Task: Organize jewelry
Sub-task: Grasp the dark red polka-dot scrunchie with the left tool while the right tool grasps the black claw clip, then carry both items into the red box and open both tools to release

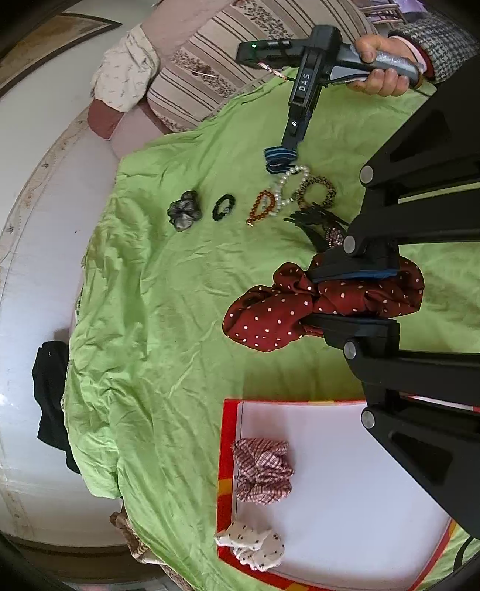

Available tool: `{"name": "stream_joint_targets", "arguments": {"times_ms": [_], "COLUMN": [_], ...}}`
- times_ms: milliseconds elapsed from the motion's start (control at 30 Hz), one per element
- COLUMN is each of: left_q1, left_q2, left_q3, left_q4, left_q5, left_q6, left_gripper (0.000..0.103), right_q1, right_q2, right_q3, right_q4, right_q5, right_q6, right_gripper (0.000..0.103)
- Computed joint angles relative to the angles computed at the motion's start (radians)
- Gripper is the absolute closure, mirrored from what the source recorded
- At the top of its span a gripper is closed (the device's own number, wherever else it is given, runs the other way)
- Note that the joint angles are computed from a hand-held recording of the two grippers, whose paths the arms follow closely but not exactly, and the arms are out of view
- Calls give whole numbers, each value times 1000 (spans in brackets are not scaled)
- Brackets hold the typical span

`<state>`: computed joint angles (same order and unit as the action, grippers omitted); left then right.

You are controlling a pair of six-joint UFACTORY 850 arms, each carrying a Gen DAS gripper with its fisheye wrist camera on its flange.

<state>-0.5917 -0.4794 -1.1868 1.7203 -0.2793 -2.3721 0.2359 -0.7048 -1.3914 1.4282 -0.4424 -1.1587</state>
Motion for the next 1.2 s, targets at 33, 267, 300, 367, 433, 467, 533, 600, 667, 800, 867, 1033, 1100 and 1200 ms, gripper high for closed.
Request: {"name": "stream_joint_targets", "arguments": {"times_ms": [33,267,300,367,433,467,533,600,667,800,867,1033,1100,1200], "left_q1": [-2,-20,-20,-20,-21,-21,-25,-23,-21,-13,-2,28,50,89], "left_q2": [-7,-16,-12,-4,7,14,32,55,76,132,159,217,237,254], "left_q3": [-2,5,11,24,40,49,72,98,120,182,214,291,318,349], "left_q4": [9,42,48,60,60,66,70,88,89,89,97,141,163,190], "left_q5": [-6,-66,-70,-75,-87,-93,-116,-125,-132,-174,-180,-192,-187,-170], "left_q6": [-5,-15,-20,-31,-32,-37,-47,-78,-91,-130,-166,-256,-293,-349], "left_gripper": [89,89,89,89,89,89,89,89,89,89,89,89,89,89], "right_q1": [5,109,124,152,169,171,171,171,168,187,192,219,237,270], "right_q2": [-6,-40,-47,-75,-104,-113,-111,-94,-72,-19,-1,44,51,52], "right_q3": [-4,-50,-63,-108,-148,-159,-163,-151,-130,-90,-79,-63,-72,-97], "right_q4": [0,-70,-114,-258,-389,-391,-385,-349,-301,-264,-243,-225,-249,-308], "right_q5": [-51,-55,-16,41,66,63,64,57,40,74,78,97,101,103], "right_q6": [-1,61,96,230,353,359,358,323,272,210,185,152,165,206], "right_gripper": [40,40,40,46,56,62,67,93,94,95,95,95,95,95]}}
